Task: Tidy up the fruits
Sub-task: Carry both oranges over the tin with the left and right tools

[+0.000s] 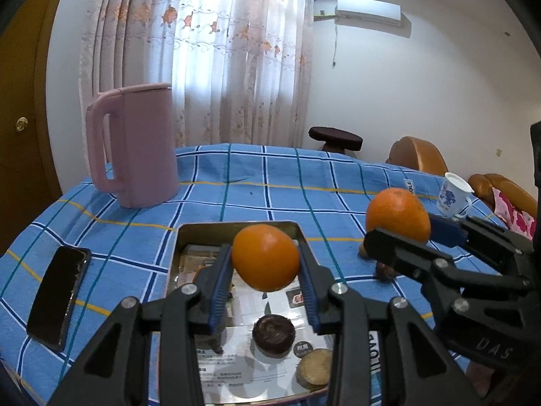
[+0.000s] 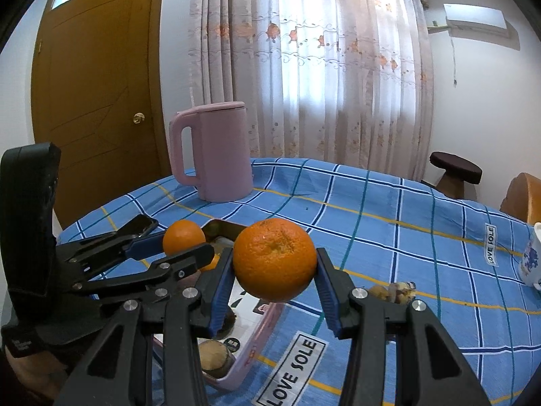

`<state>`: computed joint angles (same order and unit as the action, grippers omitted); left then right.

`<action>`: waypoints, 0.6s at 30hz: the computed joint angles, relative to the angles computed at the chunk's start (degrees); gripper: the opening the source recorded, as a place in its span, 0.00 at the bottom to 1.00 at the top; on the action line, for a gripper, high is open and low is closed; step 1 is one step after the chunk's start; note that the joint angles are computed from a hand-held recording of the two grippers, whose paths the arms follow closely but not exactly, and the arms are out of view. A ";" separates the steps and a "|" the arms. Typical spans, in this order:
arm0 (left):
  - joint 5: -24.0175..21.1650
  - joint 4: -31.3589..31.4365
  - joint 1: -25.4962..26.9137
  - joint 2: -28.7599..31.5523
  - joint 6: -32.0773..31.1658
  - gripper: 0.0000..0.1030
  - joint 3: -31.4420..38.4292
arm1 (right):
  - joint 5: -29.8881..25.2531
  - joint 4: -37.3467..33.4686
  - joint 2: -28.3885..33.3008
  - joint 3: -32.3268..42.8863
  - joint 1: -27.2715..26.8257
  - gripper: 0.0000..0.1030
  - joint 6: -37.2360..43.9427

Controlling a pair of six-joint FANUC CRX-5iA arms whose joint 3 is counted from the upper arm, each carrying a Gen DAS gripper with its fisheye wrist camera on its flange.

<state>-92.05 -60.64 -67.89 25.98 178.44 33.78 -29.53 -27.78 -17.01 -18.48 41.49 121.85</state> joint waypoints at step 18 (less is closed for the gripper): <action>-1.28 0.72 -0.56 -1.59 3.23 0.38 -3.69 | 1.46 2.22 1.80 -0.23 2.97 0.47 -1.58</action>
<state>-93.33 -59.92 -68.46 24.38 181.67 30.09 -28.07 -25.56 -15.21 -18.71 44.46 120.27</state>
